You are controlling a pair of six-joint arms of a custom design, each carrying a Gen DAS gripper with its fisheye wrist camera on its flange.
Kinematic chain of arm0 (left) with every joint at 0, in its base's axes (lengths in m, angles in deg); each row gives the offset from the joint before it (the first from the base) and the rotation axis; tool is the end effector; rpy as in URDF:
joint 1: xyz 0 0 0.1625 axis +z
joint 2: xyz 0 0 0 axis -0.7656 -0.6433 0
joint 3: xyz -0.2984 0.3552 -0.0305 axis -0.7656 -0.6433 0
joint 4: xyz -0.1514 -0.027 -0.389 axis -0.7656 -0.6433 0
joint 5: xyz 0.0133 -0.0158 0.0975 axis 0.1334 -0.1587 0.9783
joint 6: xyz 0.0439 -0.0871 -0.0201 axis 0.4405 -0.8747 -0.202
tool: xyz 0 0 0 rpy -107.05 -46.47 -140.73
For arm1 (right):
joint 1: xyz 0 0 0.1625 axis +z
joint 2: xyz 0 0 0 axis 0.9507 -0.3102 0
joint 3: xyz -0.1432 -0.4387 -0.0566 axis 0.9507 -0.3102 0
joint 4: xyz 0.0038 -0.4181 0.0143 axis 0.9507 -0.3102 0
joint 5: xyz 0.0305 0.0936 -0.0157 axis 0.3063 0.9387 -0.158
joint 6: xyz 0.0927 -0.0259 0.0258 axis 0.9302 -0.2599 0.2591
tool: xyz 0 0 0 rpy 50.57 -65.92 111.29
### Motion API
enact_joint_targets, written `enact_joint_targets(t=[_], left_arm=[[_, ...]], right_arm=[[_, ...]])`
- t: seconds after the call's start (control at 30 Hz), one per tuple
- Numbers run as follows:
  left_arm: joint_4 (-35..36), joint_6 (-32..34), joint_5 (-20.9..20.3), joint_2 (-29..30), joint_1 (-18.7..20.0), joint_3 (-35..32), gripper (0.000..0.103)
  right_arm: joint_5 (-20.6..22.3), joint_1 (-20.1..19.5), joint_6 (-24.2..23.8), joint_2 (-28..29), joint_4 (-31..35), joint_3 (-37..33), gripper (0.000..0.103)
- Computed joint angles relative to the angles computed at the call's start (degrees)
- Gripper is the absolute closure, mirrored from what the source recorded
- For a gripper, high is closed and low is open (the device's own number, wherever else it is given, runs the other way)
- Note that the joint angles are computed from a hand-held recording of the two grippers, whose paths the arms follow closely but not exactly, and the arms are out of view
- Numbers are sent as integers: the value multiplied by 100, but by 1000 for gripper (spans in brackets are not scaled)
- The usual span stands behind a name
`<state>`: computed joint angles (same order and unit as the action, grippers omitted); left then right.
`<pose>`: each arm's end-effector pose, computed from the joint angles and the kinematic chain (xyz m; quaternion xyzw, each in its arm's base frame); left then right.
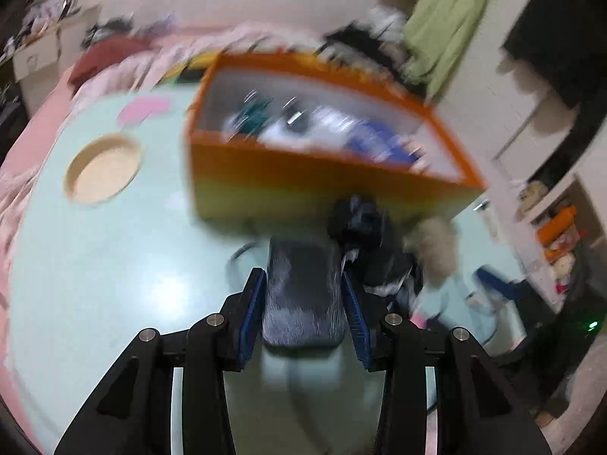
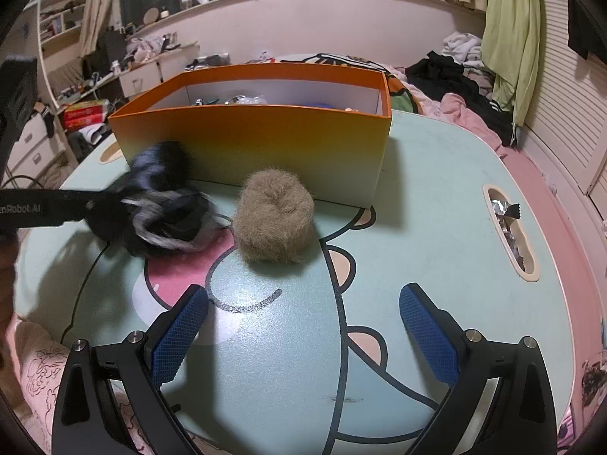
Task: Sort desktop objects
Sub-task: 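Lift the black pouch out and lay it on the table, left gripper, then grasp the clear plastic bag in the box and place it on the table, right gripper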
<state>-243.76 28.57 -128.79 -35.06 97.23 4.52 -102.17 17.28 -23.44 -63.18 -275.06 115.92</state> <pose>-0.3852 -0.7041 0.0607 0.1677 0.9215 -0.2762 0.2155 0.0785 -0.6426 0.2647 0.1447 -0.8694 0.3411 0.3268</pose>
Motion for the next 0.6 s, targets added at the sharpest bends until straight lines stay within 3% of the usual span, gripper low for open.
enact_joint_targets(t=[0.1,0.2,0.4,0.47,0.53,0.6], left_arm=[[-531,272,557,-4,-181,174,25],[-1195,715,866,-210,-325,675,22],[-127,786,725,-208,-171,784,21],[-722,1233,1310,20,-278,867,11],[-1034,1150,1371,127,-276,853,2],[-865,949,1467,121,-290,810,1]], right_arm=[[0,11,11,4,6,-5,2],[-7,6,3,1,6,-8,2],[-4,3,6,-3,5,-7,2],[-34,15,-2,10,-31,-6,2],[-23,8,23,4,-44,1,2],[58,-17,83,-36,-66,35,2]])
